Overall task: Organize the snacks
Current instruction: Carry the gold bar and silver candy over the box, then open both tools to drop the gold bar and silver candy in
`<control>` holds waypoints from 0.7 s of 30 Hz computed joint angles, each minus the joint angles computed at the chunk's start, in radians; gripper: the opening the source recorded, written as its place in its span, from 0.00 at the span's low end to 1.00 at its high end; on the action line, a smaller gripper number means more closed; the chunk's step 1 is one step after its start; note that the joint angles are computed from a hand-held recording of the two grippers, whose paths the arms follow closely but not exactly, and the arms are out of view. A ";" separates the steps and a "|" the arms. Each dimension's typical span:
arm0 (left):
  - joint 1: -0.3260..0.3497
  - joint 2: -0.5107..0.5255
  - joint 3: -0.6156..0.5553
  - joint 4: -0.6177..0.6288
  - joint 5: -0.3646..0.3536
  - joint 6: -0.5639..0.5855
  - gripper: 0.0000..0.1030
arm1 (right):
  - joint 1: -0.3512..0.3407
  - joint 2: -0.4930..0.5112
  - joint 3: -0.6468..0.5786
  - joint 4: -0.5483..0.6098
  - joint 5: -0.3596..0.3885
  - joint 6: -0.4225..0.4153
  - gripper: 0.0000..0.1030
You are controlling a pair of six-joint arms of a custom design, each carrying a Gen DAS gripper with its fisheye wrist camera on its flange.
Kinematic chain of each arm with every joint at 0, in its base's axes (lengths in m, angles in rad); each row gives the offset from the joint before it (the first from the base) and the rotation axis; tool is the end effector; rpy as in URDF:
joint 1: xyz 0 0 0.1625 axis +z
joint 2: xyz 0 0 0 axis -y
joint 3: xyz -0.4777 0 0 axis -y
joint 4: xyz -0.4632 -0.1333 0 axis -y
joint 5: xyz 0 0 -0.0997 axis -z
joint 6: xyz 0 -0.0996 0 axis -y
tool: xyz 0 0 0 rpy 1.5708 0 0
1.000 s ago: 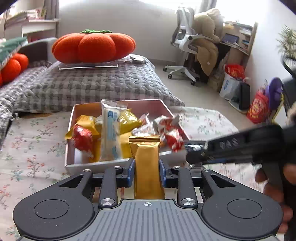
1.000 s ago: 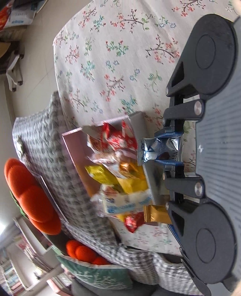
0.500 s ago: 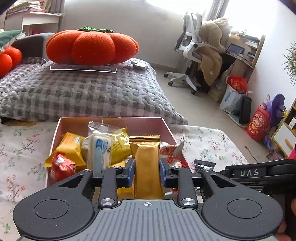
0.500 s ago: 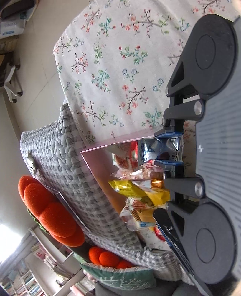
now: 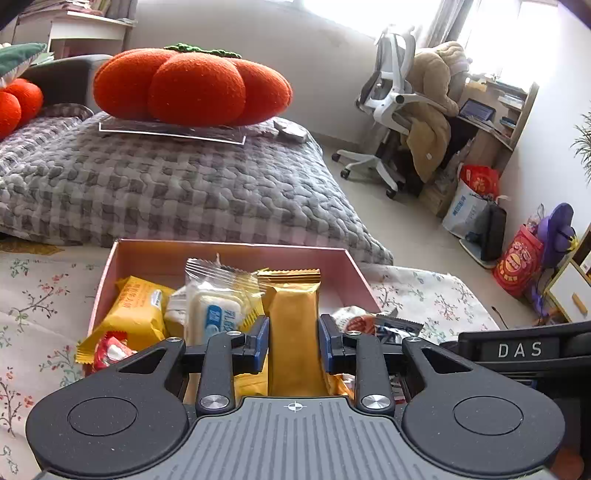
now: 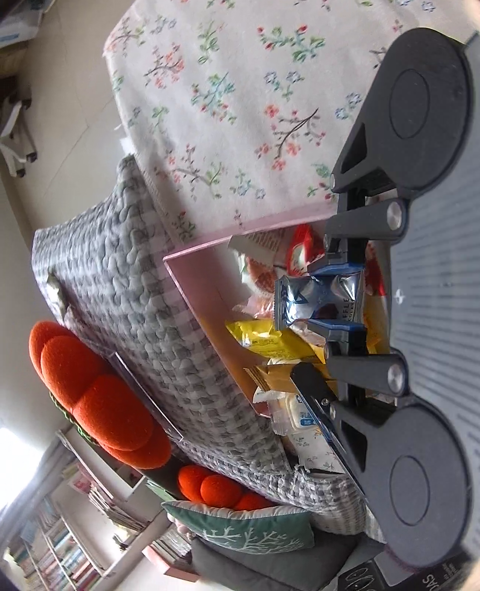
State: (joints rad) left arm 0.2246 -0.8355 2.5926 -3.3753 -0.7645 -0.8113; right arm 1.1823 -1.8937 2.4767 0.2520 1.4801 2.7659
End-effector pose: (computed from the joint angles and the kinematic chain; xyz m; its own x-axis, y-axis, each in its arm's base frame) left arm -0.2833 -0.2752 -0.0025 -0.8353 0.2981 -0.4620 0.5345 0.6370 -0.5554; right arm 0.0454 -0.2647 0.2201 -0.9818 0.0469 0.1838 -0.0854 0.7560 -0.6490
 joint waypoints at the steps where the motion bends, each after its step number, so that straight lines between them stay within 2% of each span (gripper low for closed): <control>1: 0.001 0.000 0.001 -0.002 0.004 0.001 0.25 | 0.009 0.007 -0.002 -0.009 0.003 0.000 0.22; 4: -0.007 0.001 0.006 -0.010 0.020 0.004 0.26 | 0.035 0.029 -0.005 -0.037 0.016 0.006 0.23; 8: -0.020 -0.011 0.012 -0.010 0.028 0.013 0.31 | 0.054 0.023 0.002 -0.068 0.034 0.002 0.26; 9: -0.028 -0.023 0.017 -0.001 0.030 0.007 0.33 | 0.052 0.006 0.009 -0.074 0.030 0.002 0.29; 10: -0.036 -0.033 0.020 0.009 0.033 0.002 0.35 | 0.047 -0.014 0.013 -0.073 0.023 0.001 0.35; 12: -0.056 -0.056 0.028 0.041 0.049 -0.009 0.42 | 0.027 -0.056 0.021 -0.060 -0.008 -0.004 0.39; 14: -0.081 -0.098 0.035 0.146 0.079 -0.056 0.49 | 0.017 -0.079 0.021 -0.037 -0.018 -0.007 0.39; 18: -0.114 -0.231 0.056 0.383 0.090 -0.212 0.50 | 0.051 -0.090 0.017 -0.004 0.045 0.009 0.39; 21: -0.151 -0.348 0.082 0.588 0.100 -0.365 0.59 | 0.088 -0.072 0.016 0.033 0.091 0.016 0.41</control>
State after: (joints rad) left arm 0.0734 -1.1834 2.6746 -2.7871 -0.6649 -1.1762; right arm 1.2699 -1.9653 2.4929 0.2854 1.5711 2.7817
